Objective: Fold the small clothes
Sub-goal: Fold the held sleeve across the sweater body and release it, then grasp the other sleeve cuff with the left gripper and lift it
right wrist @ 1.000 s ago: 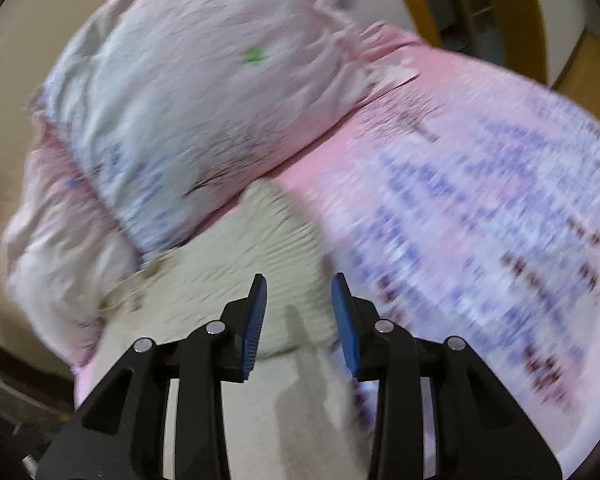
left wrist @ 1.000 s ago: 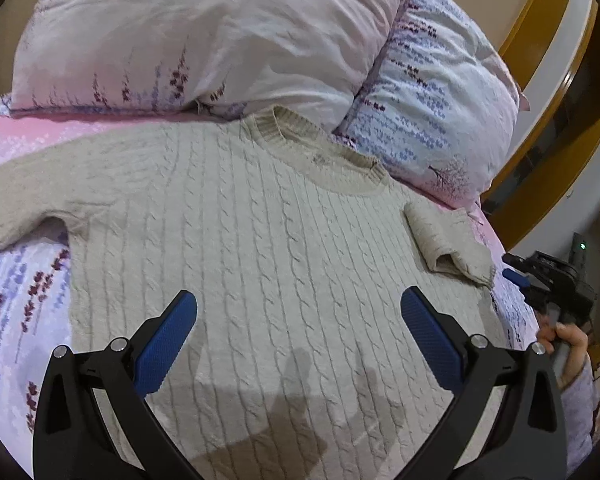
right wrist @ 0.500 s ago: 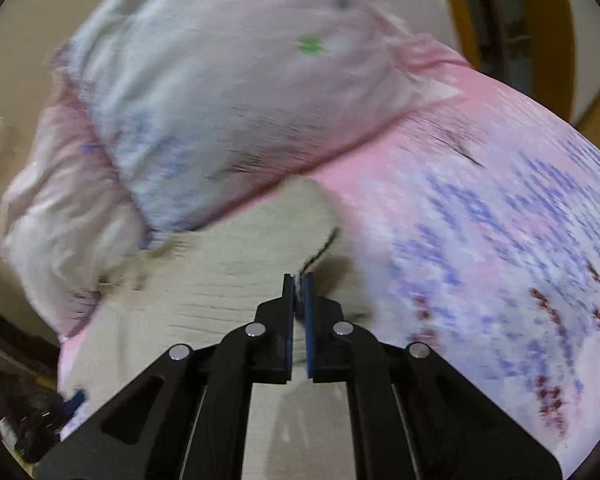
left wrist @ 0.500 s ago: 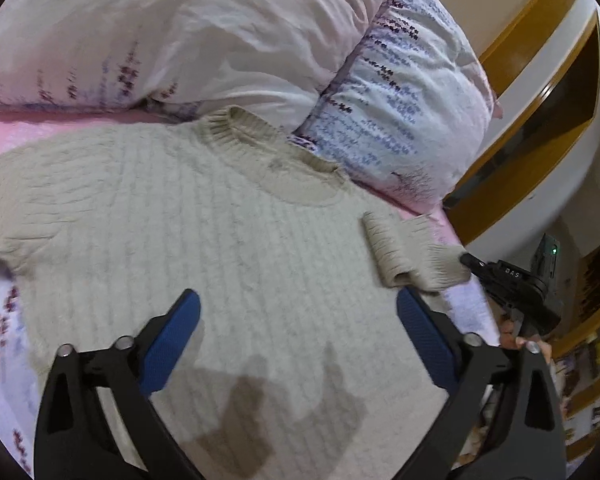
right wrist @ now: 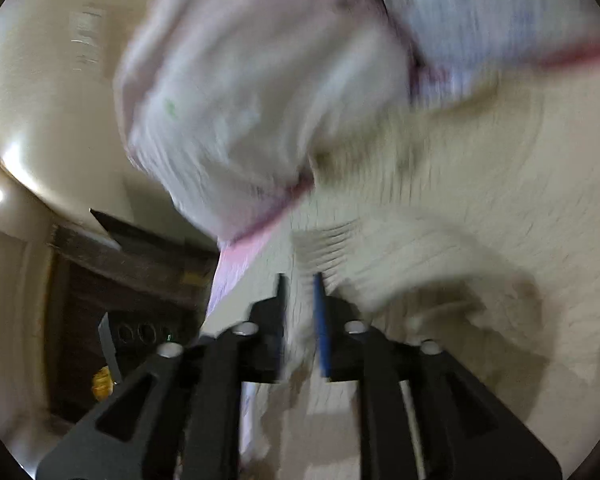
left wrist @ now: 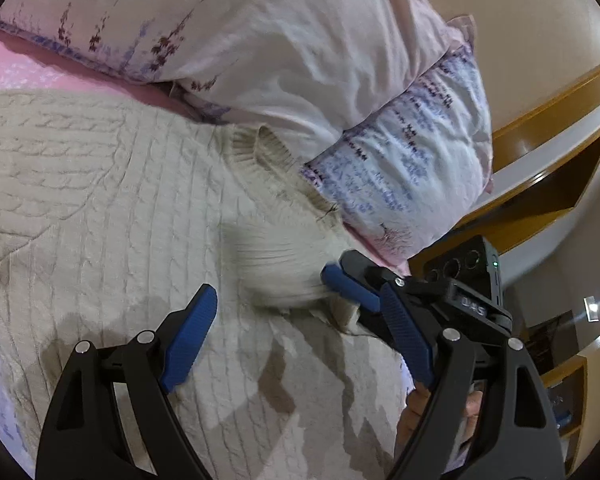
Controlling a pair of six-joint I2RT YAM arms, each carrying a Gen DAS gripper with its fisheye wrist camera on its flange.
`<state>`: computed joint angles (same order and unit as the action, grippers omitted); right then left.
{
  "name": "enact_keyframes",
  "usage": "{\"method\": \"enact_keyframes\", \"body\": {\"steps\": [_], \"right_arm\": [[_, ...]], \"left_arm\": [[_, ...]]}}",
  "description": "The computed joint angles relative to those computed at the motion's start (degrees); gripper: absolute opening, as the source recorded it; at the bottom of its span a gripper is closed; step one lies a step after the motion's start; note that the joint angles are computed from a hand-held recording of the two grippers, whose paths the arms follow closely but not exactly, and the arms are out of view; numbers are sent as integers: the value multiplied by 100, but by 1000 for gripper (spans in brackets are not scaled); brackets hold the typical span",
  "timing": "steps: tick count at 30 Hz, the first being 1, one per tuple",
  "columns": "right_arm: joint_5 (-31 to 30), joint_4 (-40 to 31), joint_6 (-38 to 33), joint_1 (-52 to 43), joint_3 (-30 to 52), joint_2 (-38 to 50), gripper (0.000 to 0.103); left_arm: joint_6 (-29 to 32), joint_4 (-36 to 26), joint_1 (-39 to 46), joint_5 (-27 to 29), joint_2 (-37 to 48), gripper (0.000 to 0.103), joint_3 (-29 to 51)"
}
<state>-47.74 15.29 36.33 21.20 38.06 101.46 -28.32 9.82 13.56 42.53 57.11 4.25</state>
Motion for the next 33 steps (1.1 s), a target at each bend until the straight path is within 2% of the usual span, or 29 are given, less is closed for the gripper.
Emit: {"method": "enact_keyframes", "body": {"steps": [2,4,7,10,12,13,15,16,17,18,19,21,25,28,29,30,31,33], "right_arm": [[175,-22,-186,-196,-334,-474,52],[442,-318,-446,-646,-763,-1304,57],[332,-1044,-1035,-1657,-1029,-2082,59],[230,-1959,-1775,-2607,-1096,-2585,59],[379,-2618,-2274,-3252,-1042,-2750,59],[318,-2892,-2597,-3639,-1028,-2697,59],[261,-3192,-3019,-4445,-982,-2446,59],[468,-3184,-3102,-4635,-942,-2404,58],[761,-3084,-3176,-4782,-969,-2427,52],[1342,-2716,-3124,-4780,-1039,-2489,49],[1485,-2514,-3235,-4818,-1005,-2343,47],[1695,-2173,-3320,-4638,-700,-1688,47],[1634,-1986,-3306,-4276,-69,-495,47],[1900,-1678,-3204,-4069,135,-114,47],[1917,-1592,-3130,-4058,181,-19,49],[1891,-1561,-3052,-4025,200,18,50],[1714,-1572,-3047,-4077,278,171,50],[1620,-1613,-3081,-4101,277,243,50]], "left_arm": [[-40,249,-260,-95,315,81,38],[-59,454,-548,-311,674,76,120],[-265,697,-1090,-936,1331,65,350],[-440,808,-1193,-1219,1826,56,499],[-529,548,-1248,-1554,1832,52,574],[-560,456,-1208,-1603,1806,49,564],[-533,477,-1077,-1567,1789,49,495],[-477,447,-1036,-1539,1804,49,505],[-470,474,-1041,-1534,1903,49,551],[-539,540,-1072,-1532,2000,49,582],[-609,612,-1156,-1566,2072,49,616],[-668,740,-1324,-1618,2241,49,688],[-872,1059,-1430,-1677,2479,49,706],[-906,1081,-1437,-1648,2583,49,780],[-895,1074,-1475,-1656,2620,45,825],[-880,1083,-1503,-1645,2689,37,873],[-885,1108,-1549,-1641,2795,36,936],[-904,1192,-1611,-1744,2951,26,1002]]}}
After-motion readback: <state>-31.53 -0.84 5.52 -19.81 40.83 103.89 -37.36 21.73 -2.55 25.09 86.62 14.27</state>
